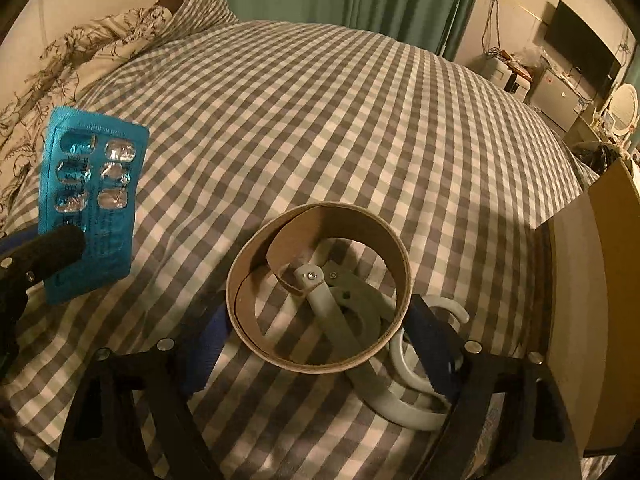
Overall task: Organize objects
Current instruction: 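Drop the blister pack and tape roll into the box, opening both tools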
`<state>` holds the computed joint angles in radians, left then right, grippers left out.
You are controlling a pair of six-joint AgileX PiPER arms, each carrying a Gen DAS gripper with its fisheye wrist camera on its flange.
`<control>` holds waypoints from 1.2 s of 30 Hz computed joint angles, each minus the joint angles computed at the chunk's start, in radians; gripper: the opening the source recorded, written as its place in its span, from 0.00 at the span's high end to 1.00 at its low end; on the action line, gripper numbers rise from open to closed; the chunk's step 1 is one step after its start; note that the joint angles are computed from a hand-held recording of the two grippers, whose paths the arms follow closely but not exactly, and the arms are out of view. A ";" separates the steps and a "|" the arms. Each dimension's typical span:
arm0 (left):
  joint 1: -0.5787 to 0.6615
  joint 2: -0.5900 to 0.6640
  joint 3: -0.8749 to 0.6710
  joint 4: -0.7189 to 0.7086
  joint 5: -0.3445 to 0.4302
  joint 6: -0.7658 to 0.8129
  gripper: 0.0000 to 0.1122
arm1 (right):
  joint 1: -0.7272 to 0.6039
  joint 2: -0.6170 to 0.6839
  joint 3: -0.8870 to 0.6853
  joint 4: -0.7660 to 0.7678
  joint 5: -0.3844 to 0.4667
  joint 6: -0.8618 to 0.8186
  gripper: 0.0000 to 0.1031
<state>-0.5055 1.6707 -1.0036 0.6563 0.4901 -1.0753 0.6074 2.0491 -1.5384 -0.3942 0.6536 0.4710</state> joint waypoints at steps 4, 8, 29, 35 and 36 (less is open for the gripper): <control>-0.035 -0.032 0.001 0.033 0.058 -0.022 0.94 | 0.008 -0.065 0.057 -0.038 -0.035 0.056 0.20; -0.077 -0.082 0.004 0.064 0.123 -0.043 0.94 | 0.025 -0.147 0.125 -0.066 -0.063 0.101 0.20; -0.459 -0.047 -0.560 0.190 0.470 0.083 0.94 | -0.128 -0.793 0.236 -0.049 0.083 0.001 0.20; -0.500 0.210 -0.945 0.073 0.509 0.267 0.94 | -0.390 -0.853 0.205 0.174 0.104 -0.273 0.20; -0.500 0.253 -1.010 0.051 0.521 0.300 0.94 | -0.439 -0.849 0.203 0.212 0.099 -0.320 0.20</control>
<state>-1.0060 1.9241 -2.0133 0.7073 1.0106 -0.7756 0.1686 1.2001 -1.3355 -0.1824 0.7525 0.1514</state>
